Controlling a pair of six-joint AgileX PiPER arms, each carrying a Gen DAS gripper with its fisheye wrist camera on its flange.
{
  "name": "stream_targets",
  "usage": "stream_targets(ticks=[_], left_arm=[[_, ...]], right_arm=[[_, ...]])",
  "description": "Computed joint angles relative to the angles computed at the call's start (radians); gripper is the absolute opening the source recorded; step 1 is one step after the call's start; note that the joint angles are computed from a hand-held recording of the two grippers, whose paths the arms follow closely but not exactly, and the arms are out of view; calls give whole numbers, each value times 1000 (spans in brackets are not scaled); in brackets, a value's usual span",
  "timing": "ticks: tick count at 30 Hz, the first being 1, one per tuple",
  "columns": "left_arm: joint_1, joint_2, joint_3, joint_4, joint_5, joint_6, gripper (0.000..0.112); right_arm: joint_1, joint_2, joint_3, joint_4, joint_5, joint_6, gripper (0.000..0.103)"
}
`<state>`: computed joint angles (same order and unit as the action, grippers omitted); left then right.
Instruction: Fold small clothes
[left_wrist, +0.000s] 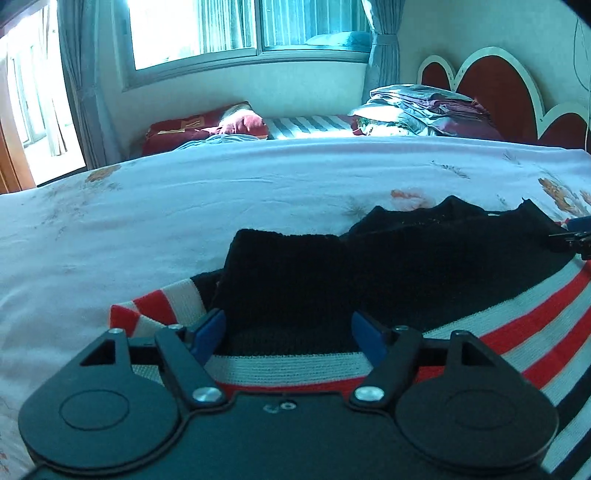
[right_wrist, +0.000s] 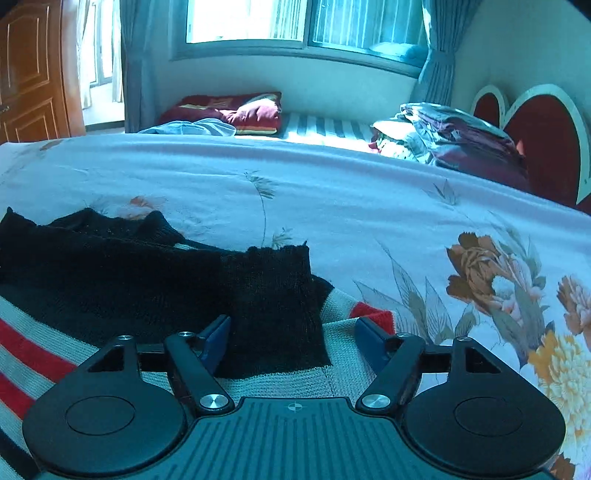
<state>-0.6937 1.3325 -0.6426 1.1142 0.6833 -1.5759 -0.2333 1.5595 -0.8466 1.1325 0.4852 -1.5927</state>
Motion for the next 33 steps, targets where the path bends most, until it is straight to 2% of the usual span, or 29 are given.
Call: stream_targets(ticks=[1,2,3,5,6,10,12,13,15,18,20,22,23,25,27,29,31,33], left_arm=[[-40,-4,-17,-9,52,0,72],[-94,-20,-22,4,103,-19,74],[-154,-36,-23,16,141,-53,76],[-219,-30,-44,12,137,-100,78],[-242,-9,-63,-6,132,-103,77],[-314,103,-133,-59,130,-81,75],[-326,106,-118,-63,138,-104,78],[-328,81,-92,-60,137,-127,78],[-350,23,-34,-75,194,-154,78],[-389,-107,78,-107,276,-202,79],[-428,-189,131,-126,317,-205,80],[-457,-186,97,-164,380,-160,79],[-471,-168,60,-185,417,-149,73],[-554,-140,4,-169,486,-188,73],[-609,-93,-45,-157,489,-220,74],[-628,-38,-85,-167,444,-234,73],[-641,32,-113,-186,382,-237,73],[-659,112,-144,-223,390,-228,75]], right_arm=[[-1,-39,28,50,0,-52,69],[-19,-82,56,86,39,-88,65],[-39,-111,69,82,101,-85,65],[-65,-176,105,39,235,-91,65],[-45,-215,138,24,256,-92,64],[56,-285,227,5,237,-103,64],[75,-283,246,-16,206,-111,64],[56,-277,254,-17,200,-132,64],[-34,-252,238,-23,229,-154,64],[-233,-218,200,-79,295,-147,63],[-327,-202,170,-127,335,-138,58],[-360,-207,146,-159,384,-93,58],[-363,-243,154,-159,396,-81,56],[-404,-311,170,-137,492,-85,56],[-410,-386,201,-162,573,-46,56],[-344,-487,270,-194,561,-9,56],[-250,-540,313,-259,502,91,56],[-194,-620,384,-301,423,139,56]])
